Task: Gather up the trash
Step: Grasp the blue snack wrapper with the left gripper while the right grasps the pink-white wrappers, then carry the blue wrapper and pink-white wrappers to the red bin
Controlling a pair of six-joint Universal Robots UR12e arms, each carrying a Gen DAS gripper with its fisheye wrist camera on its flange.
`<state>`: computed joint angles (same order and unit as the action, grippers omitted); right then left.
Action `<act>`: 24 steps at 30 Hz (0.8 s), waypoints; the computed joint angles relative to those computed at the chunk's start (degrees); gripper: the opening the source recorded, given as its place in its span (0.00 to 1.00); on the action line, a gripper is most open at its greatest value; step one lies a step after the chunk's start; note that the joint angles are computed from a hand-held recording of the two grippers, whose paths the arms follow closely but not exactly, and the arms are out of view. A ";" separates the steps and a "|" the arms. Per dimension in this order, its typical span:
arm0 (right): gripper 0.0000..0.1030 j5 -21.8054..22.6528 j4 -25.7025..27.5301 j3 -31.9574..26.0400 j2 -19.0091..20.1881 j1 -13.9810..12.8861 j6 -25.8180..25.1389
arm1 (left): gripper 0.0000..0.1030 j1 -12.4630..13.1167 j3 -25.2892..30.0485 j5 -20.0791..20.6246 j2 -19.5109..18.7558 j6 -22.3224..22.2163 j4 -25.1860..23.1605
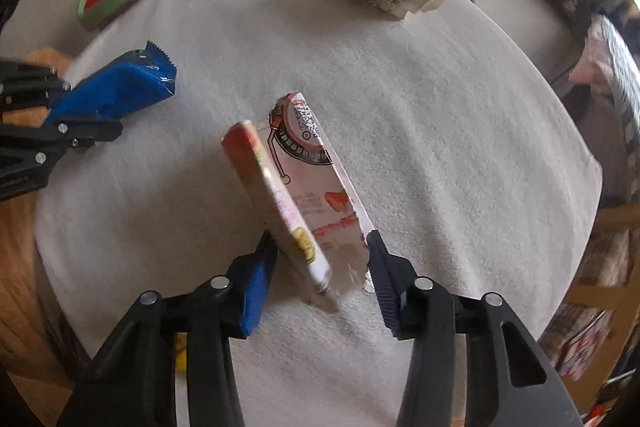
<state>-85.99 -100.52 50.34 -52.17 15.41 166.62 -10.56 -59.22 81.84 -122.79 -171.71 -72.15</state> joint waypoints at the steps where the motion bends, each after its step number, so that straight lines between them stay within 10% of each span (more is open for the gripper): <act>1: 0.41 1.13 -0.85 0.59 -0.41 -0.27 1.09 | 0.21 0.25 -0.84 -0.16 0.67 -0.22 1.13; 8: 0.41 8.81 -11.95 5.46 -3.59 -1.57 15.53 | 0.21 0.90 -2.37 -0.36 2.18 -2.98 7.90; 15: 0.42 7.41 -19.40 6.17 -4.70 -0.64 27.01 | 0.21 1.60 -2.05 0.08 2.45 -7.00 12.21; 24: 0.43 7.17 -19.76 4.13 -3.89 0.68 28.52 | 0.21 2.49 -3.44 0.89 3.43 -9.52 16.11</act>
<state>-78.81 -120.28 54.46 -56.06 16.08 195.14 -8.07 -62.66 82.73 -119.36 -181.24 -56.04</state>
